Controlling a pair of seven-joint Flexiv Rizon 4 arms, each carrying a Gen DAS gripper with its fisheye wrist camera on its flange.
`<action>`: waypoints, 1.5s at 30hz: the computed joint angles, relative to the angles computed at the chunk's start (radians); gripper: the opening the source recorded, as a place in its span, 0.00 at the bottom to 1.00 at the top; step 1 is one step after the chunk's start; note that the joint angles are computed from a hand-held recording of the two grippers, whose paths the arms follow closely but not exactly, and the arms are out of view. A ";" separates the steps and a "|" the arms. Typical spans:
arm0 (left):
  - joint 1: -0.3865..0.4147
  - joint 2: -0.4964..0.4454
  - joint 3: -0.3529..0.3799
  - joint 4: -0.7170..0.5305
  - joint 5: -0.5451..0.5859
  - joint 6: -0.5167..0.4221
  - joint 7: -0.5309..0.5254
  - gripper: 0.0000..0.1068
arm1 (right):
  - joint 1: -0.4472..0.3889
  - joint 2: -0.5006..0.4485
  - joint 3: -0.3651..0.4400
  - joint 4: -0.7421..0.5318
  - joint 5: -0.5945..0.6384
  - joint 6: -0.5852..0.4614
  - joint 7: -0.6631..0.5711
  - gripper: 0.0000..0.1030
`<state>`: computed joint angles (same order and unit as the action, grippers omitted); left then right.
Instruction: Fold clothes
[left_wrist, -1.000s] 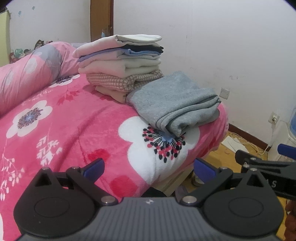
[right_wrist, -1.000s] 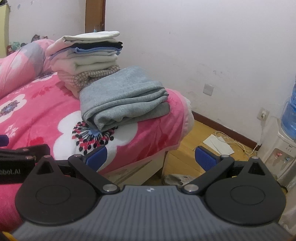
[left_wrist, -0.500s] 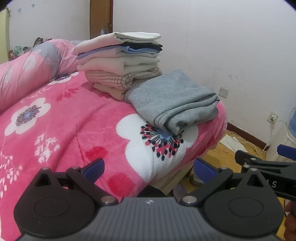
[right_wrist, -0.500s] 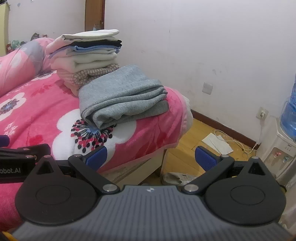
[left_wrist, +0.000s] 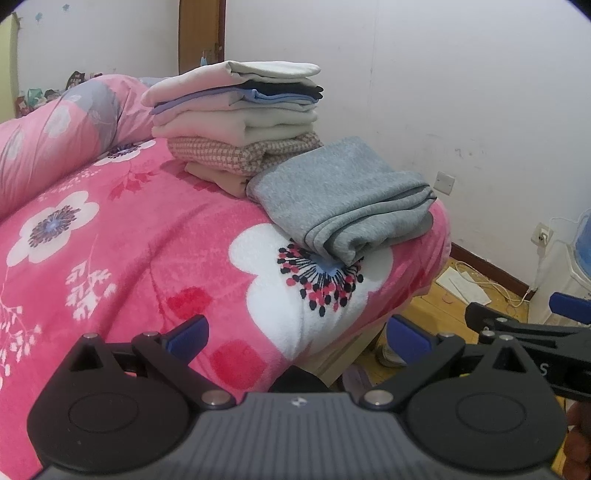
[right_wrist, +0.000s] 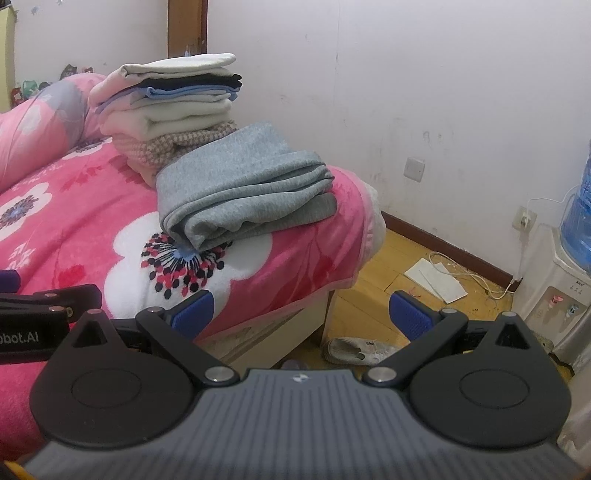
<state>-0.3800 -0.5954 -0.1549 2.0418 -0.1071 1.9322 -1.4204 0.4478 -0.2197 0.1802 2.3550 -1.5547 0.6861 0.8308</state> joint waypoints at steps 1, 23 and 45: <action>0.000 0.000 0.000 0.001 0.000 -0.001 -0.001 0.96 | 0.000 0.000 0.000 0.000 -0.001 0.002 0.000 0.99; -0.024 -0.003 0.009 0.001 -0.007 0.002 -0.007 0.96 | -0.003 0.009 0.003 0.017 0.009 0.003 0.010 0.99; -0.025 -0.003 0.007 -0.001 -0.010 0.000 -0.006 0.96 | -0.008 0.011 0.002 0.018 0.012 0.008 0.003 0.99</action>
